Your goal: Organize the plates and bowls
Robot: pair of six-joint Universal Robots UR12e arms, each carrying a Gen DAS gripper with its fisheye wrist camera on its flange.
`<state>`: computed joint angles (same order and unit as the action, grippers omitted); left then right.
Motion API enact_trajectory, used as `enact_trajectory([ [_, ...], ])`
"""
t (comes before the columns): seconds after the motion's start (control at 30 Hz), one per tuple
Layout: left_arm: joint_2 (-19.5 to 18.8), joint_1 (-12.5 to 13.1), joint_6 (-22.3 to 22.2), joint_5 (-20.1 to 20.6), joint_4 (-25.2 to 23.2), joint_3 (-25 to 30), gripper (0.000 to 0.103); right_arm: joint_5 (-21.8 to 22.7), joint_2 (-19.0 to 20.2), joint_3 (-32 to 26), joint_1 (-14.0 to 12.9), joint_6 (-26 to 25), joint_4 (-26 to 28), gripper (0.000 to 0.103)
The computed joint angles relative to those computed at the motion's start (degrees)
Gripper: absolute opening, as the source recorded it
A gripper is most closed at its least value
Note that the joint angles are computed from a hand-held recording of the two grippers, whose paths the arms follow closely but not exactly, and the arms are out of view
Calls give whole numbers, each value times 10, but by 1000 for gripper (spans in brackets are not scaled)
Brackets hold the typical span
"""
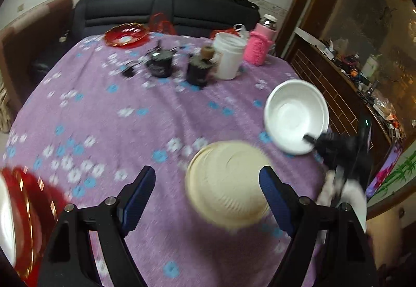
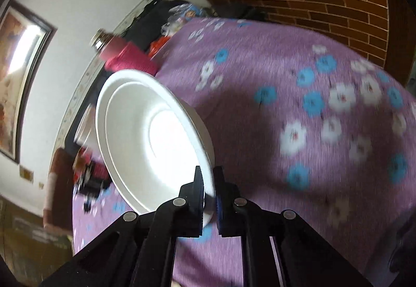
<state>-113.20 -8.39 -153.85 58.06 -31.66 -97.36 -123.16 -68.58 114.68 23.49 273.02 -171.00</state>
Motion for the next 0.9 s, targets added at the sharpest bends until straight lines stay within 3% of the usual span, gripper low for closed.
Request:
enact_trajectory([
  [0.17,-29,-44,-2,64,26,42,81,-1,11,-1,15,-29,-28,7],
  [0.4,-75,-106,24,126,-22,106,81,31,18,17,-2,-48,-91,11],
  [0.6,-109,-143,45,174,9,132,81,48,19,23,-11,-59,-102,13],
  [0.7,-125,-153,59,192,-14,149,81,54,20,21,-13,-66,-105,13],
  [0.77,-127,-155,70,188,-39,153,72,58,20,19,-14,-72,-107,13],
  [0.8,-127,-155,75,189,-45,153,46,61,21,19,-15,-76,-108,13],
  [0.83,-126,-157,76,201,-47,153,30,63,22,17,-16,-79,-110,13],
  [0.9,-123,-157,67,212,-29,146,23,62,21,15,-15,-81,-100,13],
])
